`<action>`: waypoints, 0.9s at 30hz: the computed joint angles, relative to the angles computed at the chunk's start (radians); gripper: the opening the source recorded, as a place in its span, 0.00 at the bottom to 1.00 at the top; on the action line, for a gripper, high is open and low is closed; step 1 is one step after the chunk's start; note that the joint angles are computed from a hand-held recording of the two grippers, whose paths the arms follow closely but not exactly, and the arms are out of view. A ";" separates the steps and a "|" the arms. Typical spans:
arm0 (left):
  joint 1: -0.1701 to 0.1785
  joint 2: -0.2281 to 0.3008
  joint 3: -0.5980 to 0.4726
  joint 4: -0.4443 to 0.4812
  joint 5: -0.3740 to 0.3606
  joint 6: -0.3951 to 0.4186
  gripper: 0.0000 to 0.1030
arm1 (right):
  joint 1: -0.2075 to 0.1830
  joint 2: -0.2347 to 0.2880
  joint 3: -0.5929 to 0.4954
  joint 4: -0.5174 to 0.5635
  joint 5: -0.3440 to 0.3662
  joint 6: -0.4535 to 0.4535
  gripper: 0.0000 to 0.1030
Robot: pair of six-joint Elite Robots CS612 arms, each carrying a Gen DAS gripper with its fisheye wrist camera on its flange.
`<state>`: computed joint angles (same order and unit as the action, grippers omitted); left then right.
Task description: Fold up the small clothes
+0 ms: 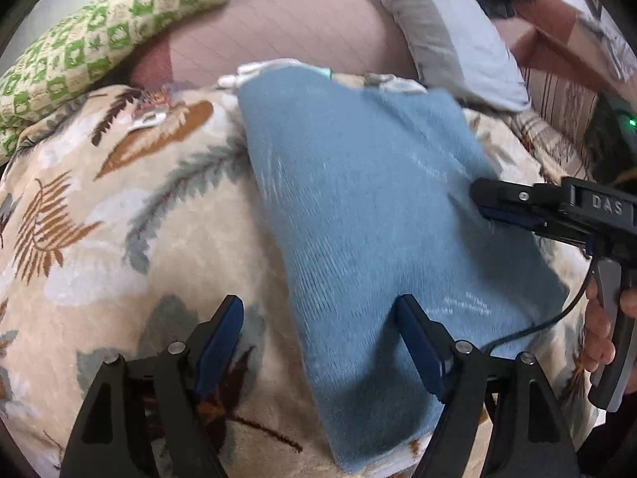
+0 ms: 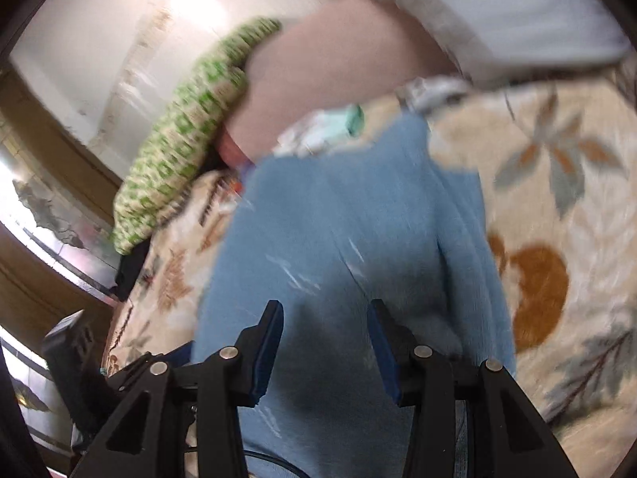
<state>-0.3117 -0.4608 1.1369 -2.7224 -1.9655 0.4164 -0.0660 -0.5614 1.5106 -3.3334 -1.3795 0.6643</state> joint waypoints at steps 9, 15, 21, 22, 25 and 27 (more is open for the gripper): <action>0.012 -0.008 0.010 -0.062 -0.043 -0.037 0.77 | 0.011 -0.013 0.015 -0.016 -0.045 -0.025 0.47; 0.015 -0.003 -0.001 -0.078 -0.039 -0.058 0.77 | 0.010 -0.027 0.043 -0.097 -0.109 -0.013 0.47; 0.000 -0.004 0.000 0.013 0.025 0.011 0.79 | -0.010 -0.014 0.045 -0.057 -0.065 0.052 0.49; -0.001 -0.006 0.004 0.005 0.026 0.012 0.79 | -0.010 -0.016 0.047 -0.055 -0.063 0.049 0.49; 0.002 -0.008 0.006 -0.009 0.014 0.014 0.78 | -0.005 -0.024 0.051 -0.061 -0.077 0.032 0.49; 0.005 -0.010 0.005 -0.008 -0.001 0.004 0.78 | -0.003 -0.027 0.052 -0.071 -0.075 0.020 0.49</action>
